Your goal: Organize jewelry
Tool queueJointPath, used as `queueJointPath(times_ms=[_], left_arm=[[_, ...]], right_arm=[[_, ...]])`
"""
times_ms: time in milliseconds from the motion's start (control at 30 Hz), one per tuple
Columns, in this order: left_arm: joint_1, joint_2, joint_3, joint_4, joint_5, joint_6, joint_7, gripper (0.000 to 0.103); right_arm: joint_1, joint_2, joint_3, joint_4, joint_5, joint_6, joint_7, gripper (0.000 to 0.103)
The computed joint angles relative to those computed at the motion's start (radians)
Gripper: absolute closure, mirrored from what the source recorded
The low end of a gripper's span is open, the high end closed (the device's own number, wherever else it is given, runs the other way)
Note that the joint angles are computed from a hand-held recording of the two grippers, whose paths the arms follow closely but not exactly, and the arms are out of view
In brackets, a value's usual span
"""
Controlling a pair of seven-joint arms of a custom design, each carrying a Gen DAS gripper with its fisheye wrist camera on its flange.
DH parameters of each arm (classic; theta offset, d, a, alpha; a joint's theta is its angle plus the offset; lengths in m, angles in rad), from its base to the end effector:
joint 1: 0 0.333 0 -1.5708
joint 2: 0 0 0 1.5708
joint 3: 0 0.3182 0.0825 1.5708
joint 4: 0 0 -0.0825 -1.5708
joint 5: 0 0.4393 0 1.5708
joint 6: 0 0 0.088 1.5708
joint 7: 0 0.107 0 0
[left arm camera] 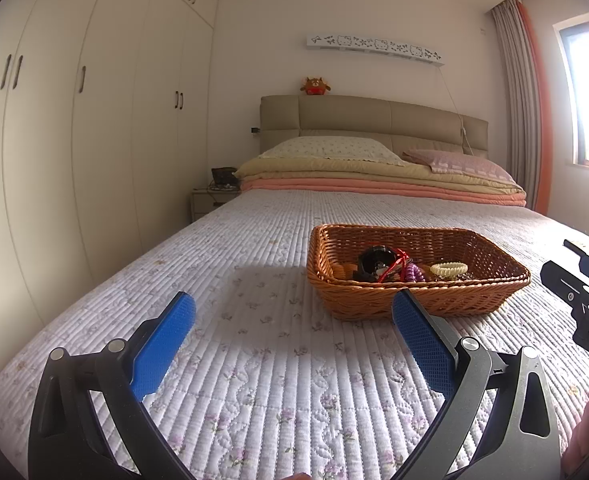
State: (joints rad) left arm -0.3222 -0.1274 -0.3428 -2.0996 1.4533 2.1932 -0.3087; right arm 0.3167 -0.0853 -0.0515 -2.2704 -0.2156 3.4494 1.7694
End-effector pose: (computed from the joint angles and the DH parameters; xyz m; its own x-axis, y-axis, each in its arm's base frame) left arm 0.4911 -0.3474 0.5042 0.3572 -0.9340 0.0069 -0.2632 -0.1078 -0.9587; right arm 0.5617 0.1776 0.5207 0.3233 -0.9461 -0.0176 -0.2962 -0.0836 -0.9515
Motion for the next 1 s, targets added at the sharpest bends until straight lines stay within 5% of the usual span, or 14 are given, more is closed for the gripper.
queueJointPath(times_ms=[1000], left_arm=[[-0.003, 0.003, 0.001, 0.002, -0.003, -0.006, -0.003, 0.007]], right_arm=[[0.003, 0.002, -0.005, 0.003, -0.015, -0.006, 0.014, 0.015]])
